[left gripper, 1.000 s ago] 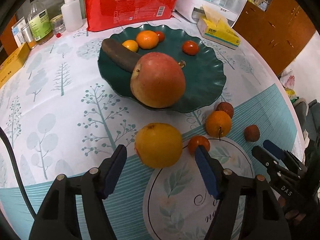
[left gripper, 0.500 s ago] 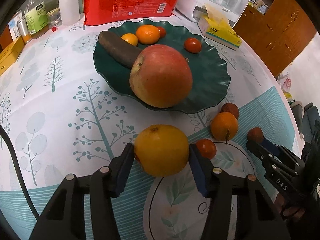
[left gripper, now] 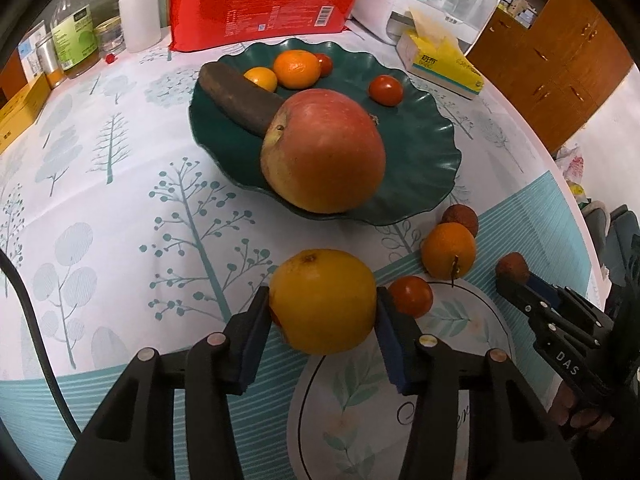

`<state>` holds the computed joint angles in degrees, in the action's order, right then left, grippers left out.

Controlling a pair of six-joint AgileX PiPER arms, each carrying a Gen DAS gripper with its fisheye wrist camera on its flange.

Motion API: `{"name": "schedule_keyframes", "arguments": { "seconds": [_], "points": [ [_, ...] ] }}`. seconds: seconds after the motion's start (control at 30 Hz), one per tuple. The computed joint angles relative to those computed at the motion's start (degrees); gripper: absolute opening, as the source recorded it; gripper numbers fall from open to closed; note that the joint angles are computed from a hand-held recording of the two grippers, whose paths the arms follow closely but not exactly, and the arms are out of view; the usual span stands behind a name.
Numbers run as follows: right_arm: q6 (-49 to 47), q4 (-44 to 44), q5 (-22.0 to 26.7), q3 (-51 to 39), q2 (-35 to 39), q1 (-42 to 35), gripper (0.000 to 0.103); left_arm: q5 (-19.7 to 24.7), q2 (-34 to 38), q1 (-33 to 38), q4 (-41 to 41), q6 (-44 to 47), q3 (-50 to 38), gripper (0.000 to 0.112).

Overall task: Organize fruits
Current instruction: 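Carry citrus and lychee onto the green plate and open both tools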

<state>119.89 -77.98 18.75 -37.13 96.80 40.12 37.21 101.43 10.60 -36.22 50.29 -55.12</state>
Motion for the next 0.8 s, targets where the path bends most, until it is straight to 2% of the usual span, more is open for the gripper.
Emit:
{"name": "schedule_keyframes", "arguments": {
  "seconds": [0.43, 0.8],
  "points": [
    [-15.3, 9.5, -1.2, -2.5, -4.7, -1.2, 0.032, 2.2, -6.9, 5.1, 5.9, -8.5, -1.9, 0.048],
    [-40.0, 23.7, -3.3, -8.5, -6.2, -6.0, 0.032, 2.7, -7.8, 4.0, 9.9, -15.8, -11.4, 0.048]
  ]
}}
